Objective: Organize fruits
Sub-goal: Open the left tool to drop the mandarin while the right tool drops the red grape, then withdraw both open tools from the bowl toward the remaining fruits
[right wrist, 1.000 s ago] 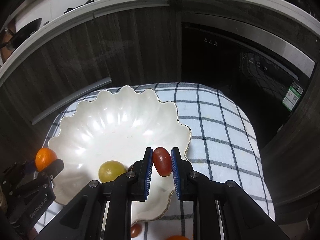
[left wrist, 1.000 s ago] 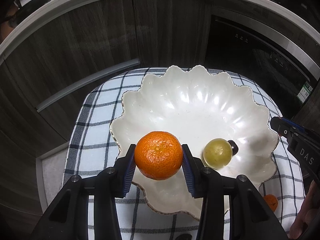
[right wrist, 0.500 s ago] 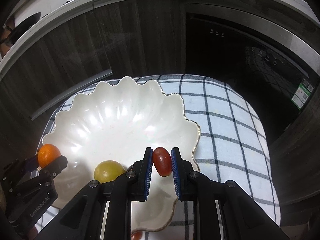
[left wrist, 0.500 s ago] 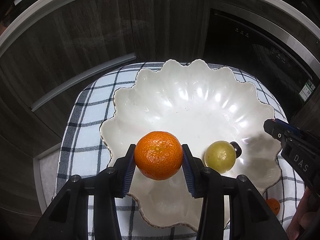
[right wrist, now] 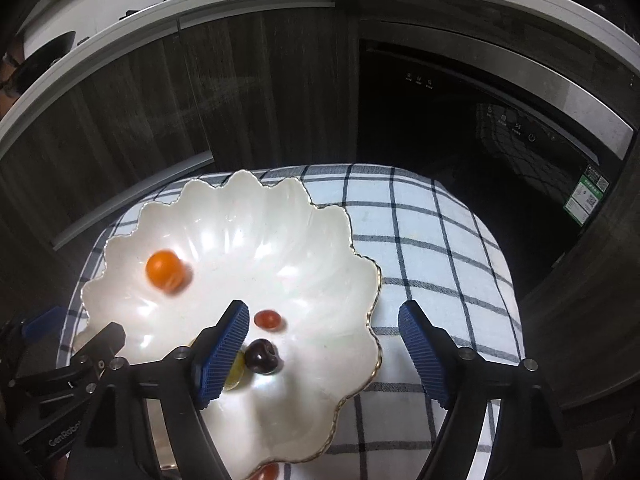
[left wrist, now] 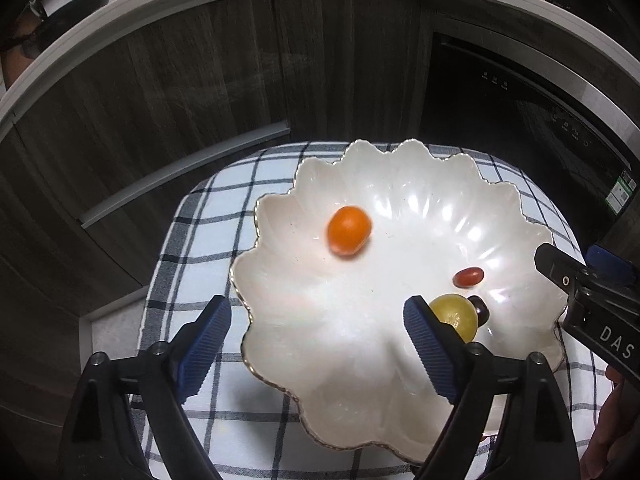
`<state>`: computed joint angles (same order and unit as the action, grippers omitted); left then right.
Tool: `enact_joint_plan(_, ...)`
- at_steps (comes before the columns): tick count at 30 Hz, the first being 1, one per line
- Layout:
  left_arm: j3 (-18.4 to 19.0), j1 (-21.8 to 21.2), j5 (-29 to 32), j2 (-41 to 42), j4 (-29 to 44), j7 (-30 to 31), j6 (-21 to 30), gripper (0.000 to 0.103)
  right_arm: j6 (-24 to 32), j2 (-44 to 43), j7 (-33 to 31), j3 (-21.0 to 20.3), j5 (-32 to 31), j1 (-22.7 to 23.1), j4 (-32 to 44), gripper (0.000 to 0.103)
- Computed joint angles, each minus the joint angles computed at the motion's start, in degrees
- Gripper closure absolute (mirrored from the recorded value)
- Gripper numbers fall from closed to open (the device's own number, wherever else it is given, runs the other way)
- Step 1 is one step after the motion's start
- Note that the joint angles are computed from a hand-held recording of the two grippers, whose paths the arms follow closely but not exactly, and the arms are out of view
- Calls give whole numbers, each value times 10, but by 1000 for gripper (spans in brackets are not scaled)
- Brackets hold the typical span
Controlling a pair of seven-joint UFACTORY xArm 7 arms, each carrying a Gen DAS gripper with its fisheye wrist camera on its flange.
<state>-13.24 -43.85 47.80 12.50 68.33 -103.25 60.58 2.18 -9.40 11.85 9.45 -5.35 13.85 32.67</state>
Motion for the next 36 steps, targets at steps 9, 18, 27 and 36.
enact_joint_plan(9, -8, -4, 3, -16, 2, -4, 16, 13, -7, -37, -10, -9, 13, 11, -16, 21)
enact_joint_plan(18, -18, -13, 7, -23, 10, -10, 32, 13, 0, -74, -10, -5, 15, 4, -34, 21)
enact_joint_plan(27, -28, -27, 13, -27, 19, -11, 56, 13, 1, -115, -26, -19, 28, 17, -62, 21)
enact_joint_plan(36, -35, -42, 21, -29, 27, -13, 77, 13, 6, -164, -40, -27, 44, 29, -94, 21)
